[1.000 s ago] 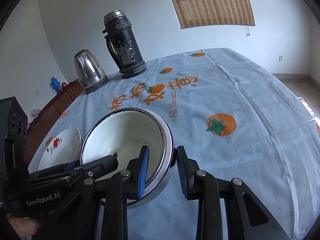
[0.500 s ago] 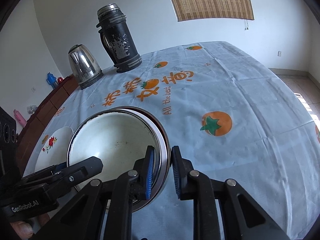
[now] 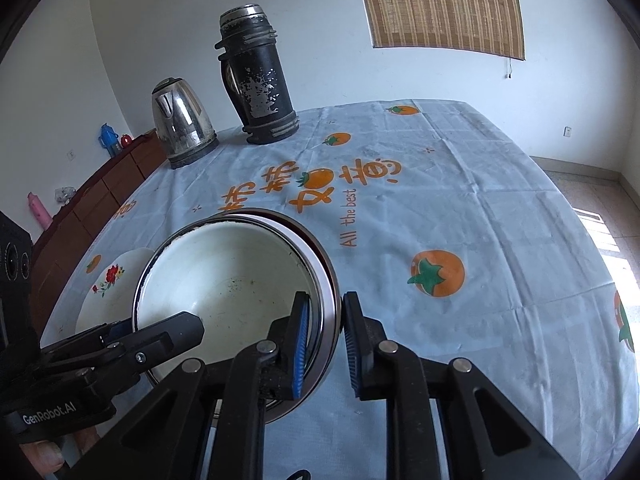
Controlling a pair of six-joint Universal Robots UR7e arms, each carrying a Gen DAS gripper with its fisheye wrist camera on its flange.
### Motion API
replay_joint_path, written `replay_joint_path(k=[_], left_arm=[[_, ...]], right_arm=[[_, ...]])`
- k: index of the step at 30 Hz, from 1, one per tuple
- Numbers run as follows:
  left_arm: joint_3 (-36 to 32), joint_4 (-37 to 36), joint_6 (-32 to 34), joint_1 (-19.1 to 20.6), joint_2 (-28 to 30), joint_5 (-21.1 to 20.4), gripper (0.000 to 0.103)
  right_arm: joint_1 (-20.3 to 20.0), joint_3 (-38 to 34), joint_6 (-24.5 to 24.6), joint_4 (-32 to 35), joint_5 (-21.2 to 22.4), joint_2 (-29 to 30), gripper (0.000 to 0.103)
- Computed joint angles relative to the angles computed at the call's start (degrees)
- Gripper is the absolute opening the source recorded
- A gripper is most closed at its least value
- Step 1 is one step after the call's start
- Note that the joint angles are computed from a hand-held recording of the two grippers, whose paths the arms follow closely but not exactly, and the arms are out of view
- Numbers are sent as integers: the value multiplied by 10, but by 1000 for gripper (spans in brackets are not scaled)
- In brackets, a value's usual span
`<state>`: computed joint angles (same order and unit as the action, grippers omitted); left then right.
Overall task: Organize plates and bowls
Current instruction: 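Lift the bowl stack with both tools over the floral plate stack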
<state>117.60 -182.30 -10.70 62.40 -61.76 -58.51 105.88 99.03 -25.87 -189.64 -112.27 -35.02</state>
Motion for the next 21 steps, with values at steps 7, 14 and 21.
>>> replay_joint_path(k=[7, 14, 21], left_arm=[[18, -34, 9, -9, -16, 19, 54], [32, -42, 7, -8, -41, 30, 54], [51, -34, 2, -11, -82, 58, 54]], right_arm=[[21, -8, -13, 11, -7, 1, 19], [41, -23, -21, 25, -6, 8, 19], [62, -45, -26, 50, 6, 24, 18]])
